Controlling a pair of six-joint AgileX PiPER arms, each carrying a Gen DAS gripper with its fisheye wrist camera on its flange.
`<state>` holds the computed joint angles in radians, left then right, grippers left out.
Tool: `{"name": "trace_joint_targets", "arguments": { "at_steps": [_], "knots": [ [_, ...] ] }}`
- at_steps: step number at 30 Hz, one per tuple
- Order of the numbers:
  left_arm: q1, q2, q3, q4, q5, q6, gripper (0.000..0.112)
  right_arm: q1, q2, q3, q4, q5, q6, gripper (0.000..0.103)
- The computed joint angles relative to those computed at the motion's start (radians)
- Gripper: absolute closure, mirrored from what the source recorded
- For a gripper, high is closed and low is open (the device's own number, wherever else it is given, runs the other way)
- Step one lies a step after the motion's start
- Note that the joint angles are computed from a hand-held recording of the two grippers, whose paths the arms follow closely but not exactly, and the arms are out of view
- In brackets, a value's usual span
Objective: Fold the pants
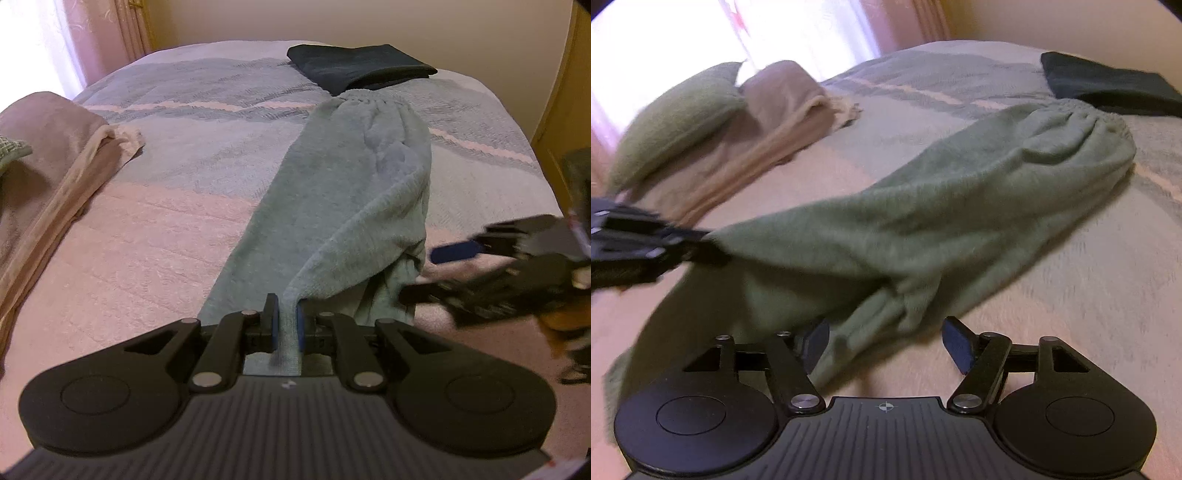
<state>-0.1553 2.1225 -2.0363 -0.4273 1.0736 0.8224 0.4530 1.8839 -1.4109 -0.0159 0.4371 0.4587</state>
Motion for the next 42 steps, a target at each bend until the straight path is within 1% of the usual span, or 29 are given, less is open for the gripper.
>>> {"name": "trace_joint_targets", "arguments": {
  "at_steps": [2,3,4,5,6,7,9,10,12,13,15,17,18,19,21,23,25,26,27,28,31,33,34,35,36,37,38,39,42],
  "knots": [
    [0.003,-0.006,0.030,-0.009,-0.022,0.014,0.105,-0.006,0.046,-0.026,-0.049,-0.027,0.090,0.038],
    [0.000,-0.007,0.034,-0.010,-0.027,0.016,0.105,-0.006,0.063,-0.040,-0.112,-0.023,0.155,0.039],
    [-0.003,0.001,0.023,-0.009,-0.025,0.020,0.105,-0.007,0.072,-0.051,-0.158,-0.009,0.202,0.041],
    [-0.007,-0.005,0.038,-0.007,-0.034,0.038,0.105,-0.015,0.061,-0.037,-0.164,-0.021,0.224,0.045],
    [-0.011,-0.011,0.048,-0.009,-0.035,0.057,0.105,-0.026,0.035,-0.010,-0.167,-0.033,0.231,0.059],
    [-0.017,-0.027,0.080,-0.022,-0.041,0.093,0.105,-0.031,0.007,0.012,-0.181,-0.030,0.234,0.070],
    [-0.038,-0.071,0.162,-0.040,-0.058,0.162,0.105,-0.045,-0.077,0.081,-0.139,-0.046,0.181,0.090],
    [-0.057,-0.104,0.224,-0.036,-0.076,0.212,0.105,-0.040,-0.118,0.100,-0.160,-0.014,0.190,0.092],
    [-0.087,-0.147,0.326,-0.033,-0.102,0.288,0.104,-0.050,-0.188,0.138,-0.116,0.039,0.188,0.098],
    [-0.105,-0.166,0.381,-0.021,-0.124,0.319,0.104,-0.065,-0.227,0.178,-0.079,0.056,0.190,0.098],
    [-0.137,-0.192,0.480,0.001,-0.174,0.364,0.101,-0.094,-0.264,0.245,0.001,0.052,0.199,0.099],
    [-0.161,-0.196,0.543,0.034,-0.213,0.350,0.100,-0.111,-0.258,0.271,0.067,0.045,0.180,0.099],
    [-0.166,-0.204,0.573,0.036,-0.238,0.356,0.097,-0.119,-0.249,0.269,0.094,0.048,0.159,0.098],
    [-0.164,-0.212,0.591,0.035,-0.251,0.354,0.096,-0.121,-0.242,0.262,0.086,0.073,0.160,0.098],
    [-0.146,-0.219,0.585,0.027,-0.222,0.318,0.096,-0.112,-0.249,0.245,-0.001,0.143,0.227,0.097],
    [-0.114,-0.239,0.583,0.019,-0.185,0.272,0.096,-0.107,-0.274,0.239,-0.047,0.208,0.237,0.092],
    [-0.081,-0.279,0.609,0.021,-0.177,0.232,0.096,-0.097,-0.303,0.236,-0.047,0.238,0.205,0.080],
    [-0.063,-0.304,0.625,0.035,-0.177,0.198,0.096,-0.087,-0.310,0.228,-0.037,0.243,0.180,0.076],
    [-0.049,-0.327,0.636,0.054,-0.175,0.164,0.096,-0.079,-0.319,0.221,-0.024,0.240,0.145,0.067],
    [-0.026,-0.356,0.656,0.076,-0.178,0.120,0.096,-0.073,-0.324,0.210,0.002,0.223,0.091,0.062],
    [0.031,-0.424,0.700,0.147,-0.178,-0.033,0.096,-0.071,-0.263,0.136,0.157,0.171,-0.165,0.059],
    [0.074,-0.468,0.732,0.213,-0.181,-0.135,0.096,-0.081,-0.195,0.079,0.245,0.164,-0.275,0.059],
    [0.107,-0.496,0.753,0.249,-0.175,-0.191,0.096,-0.086,-0.148,0.037,0.263,0.183,-0.310,0.059],
    [0.130,-0.518,0.759,0.278,-0.163,-0.235,0.095,-0.091,-0.100,-0.013,0.262,0.226,-0.320,0.059],
    [0.163,-0.547,0.778,0.309,-0.158,-0.273,0.094,-0.089,-0.055,-0.069,0.235,0.292,-0.301,0.059],
    [0.189,-0.573,0.788,0.329,-0.146,-0.297,0.094,-0.077,-0.022,-0.123,0.169,0.353,-0.244,0.058],
    [0.230,-0.601,0.801,0.342,-0.140,-0.311,0.093,-0.060,-0.014,-0.149,0.110,0.375,-0.200,0.058],
    [0.270,-0.622,0.809,0.346,-0.133,-0.311,0.091,-0.043,-0.022,-0.157,0.083,0.380,-0.196,0.058],
    [0.399,-0.673,0.820,0.354,-0.105,-0.248,0.088,0.024,-0.039,-0.197,0.107,0.408,-0.266,0.054]
  ]
}}
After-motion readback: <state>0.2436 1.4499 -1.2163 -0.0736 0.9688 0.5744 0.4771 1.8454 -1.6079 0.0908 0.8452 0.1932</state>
